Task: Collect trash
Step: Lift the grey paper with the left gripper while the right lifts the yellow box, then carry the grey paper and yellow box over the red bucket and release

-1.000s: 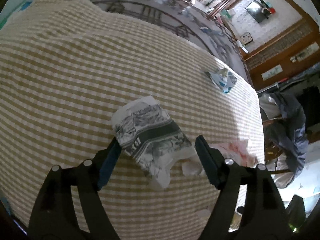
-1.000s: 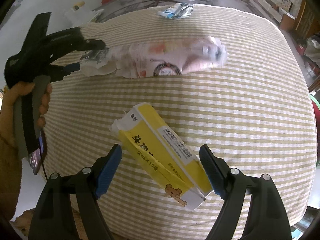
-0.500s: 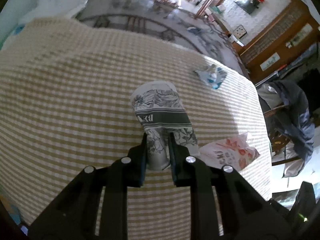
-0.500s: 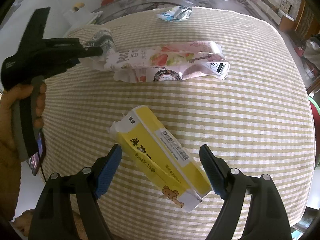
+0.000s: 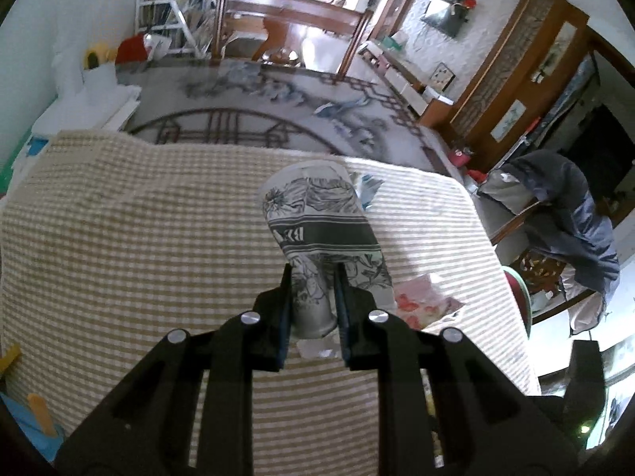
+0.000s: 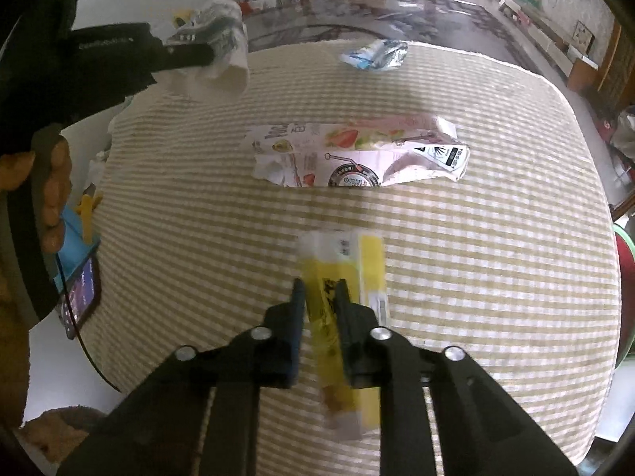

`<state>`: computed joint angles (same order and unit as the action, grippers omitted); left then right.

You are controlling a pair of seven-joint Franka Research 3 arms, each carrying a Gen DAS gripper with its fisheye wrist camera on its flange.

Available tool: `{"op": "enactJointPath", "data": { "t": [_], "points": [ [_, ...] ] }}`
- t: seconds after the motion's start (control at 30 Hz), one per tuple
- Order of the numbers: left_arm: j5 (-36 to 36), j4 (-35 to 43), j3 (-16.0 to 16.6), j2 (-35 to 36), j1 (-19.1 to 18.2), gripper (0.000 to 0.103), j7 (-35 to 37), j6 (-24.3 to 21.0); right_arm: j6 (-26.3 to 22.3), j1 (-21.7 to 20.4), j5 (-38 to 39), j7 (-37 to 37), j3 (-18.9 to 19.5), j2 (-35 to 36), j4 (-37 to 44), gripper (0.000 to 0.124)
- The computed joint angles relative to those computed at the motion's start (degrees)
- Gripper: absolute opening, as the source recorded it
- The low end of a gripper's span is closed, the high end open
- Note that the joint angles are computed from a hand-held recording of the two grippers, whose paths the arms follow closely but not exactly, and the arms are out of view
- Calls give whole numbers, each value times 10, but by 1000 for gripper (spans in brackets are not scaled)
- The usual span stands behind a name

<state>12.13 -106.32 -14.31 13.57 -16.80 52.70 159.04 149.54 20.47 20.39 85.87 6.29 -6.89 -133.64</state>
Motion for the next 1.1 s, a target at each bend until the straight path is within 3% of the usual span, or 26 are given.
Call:
{"op": "enactJointPath", "data": {
  "t": [0.1, 0.17, 0.23, 0.3, 0.37, 0.4, 0.43, 0.47, 0.53, 0.8, 1.1],
  "points": [
    [3, 11, 0, 6, -3, 18, 2, -1, 2, -1, 3, 1, -2, -1, -3, 16],
    [2, 17, -2, 10, -4, 18, 5, -4, 3, -2, 1, 4, -2, -1, -4, 26],
    [2, 18, -2, 11, -5, 18, 6, -5, 5, -7, -20, 21, 1, -1, -7, 53],
    [2, 21, -3, 14, -7, 18, 7, -9, -6, -10, -30, 31, 0, 5, -5, 61],
    [2, 22, -4, 15, -9, 18, 8, -10, -17, -11, -33, 38, -2, 10, -6, 59],
    [2, 25, -4, 17, -10, 18, 9, -12, -19, -13, -43, 48, -1, 10, -6, 52],
    [4, 27, -4, 18, -12, 18, 9, -13, -18, -15, -50, 55, -1, 9, -8, 32],
    [5, 29, -4, 19, -14, 18, 9, -14, -19, -14, -36, 45, -5, 8, -8, 25],
    [9, 34, -4, 22, -18, 18, 7, -18, -7, -14, 0, 23, -13, 0, -12, 21],
    [16, 77, -10, 46, -37, 18, 11, -26, 44, -33, 42, -7, -30, -43, -39, 21],
    [27, 189, -15, 115, -83, 18, 13, -57, 70, -90, 46, -2, -66, -89, -67, 21]
  ]
}}
